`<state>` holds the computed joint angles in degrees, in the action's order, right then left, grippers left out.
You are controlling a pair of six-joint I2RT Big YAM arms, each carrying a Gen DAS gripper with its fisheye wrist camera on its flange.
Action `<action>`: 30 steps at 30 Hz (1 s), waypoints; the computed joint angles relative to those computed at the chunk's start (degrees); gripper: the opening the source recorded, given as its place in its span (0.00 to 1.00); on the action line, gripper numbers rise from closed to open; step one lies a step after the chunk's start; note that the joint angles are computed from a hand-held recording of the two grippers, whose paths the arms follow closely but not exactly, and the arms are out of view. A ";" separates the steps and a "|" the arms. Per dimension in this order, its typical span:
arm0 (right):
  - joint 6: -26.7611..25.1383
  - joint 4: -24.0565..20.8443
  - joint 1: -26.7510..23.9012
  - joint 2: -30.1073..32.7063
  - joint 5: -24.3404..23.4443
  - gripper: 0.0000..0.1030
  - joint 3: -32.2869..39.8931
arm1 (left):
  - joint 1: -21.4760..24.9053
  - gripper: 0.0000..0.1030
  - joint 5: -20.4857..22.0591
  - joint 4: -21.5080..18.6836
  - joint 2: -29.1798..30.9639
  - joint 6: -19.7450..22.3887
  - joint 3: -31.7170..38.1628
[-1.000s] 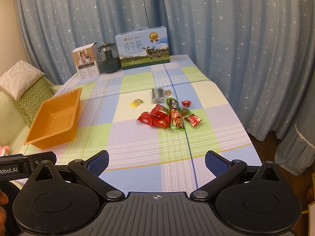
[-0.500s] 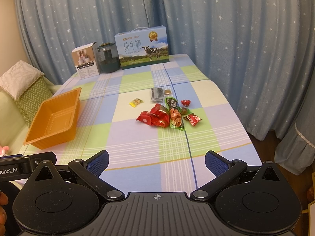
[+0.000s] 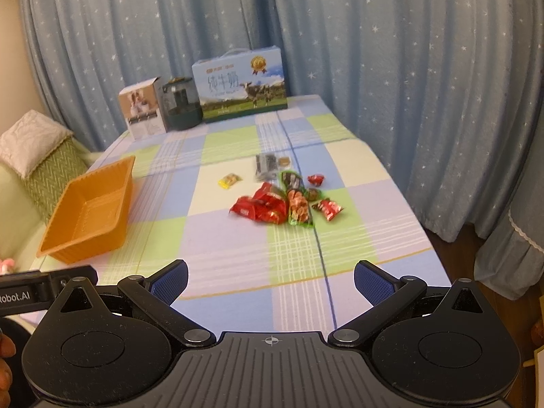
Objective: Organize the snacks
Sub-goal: 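Grasp the green-and-black snack bag with the right tool while the left tool approaches a red candy packet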
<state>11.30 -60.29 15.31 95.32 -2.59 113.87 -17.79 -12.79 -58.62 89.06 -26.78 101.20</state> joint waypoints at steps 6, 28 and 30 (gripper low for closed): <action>0.83 3.22 -2.12 1.28 -0.47 1.00 1.73 | 1.54 1.00 4.14 0.94 2.92 -0.02 2.44; -5.11 0.31 -6.11 21.99 -7.38 0.66 19.39 | 5.07 0.91 11.18 2.14 24.56 10.47 21.69; -5.05 -0.77 -5.92 25.05 -7.70 0.60 22.97 | 5.36 0.89 12.11 1.99 26.22 10.45 23.29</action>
<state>6.25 -61.06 9.40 120.37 -10.29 136.84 -12.42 -0.68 -56.63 115.28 -16.32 124.49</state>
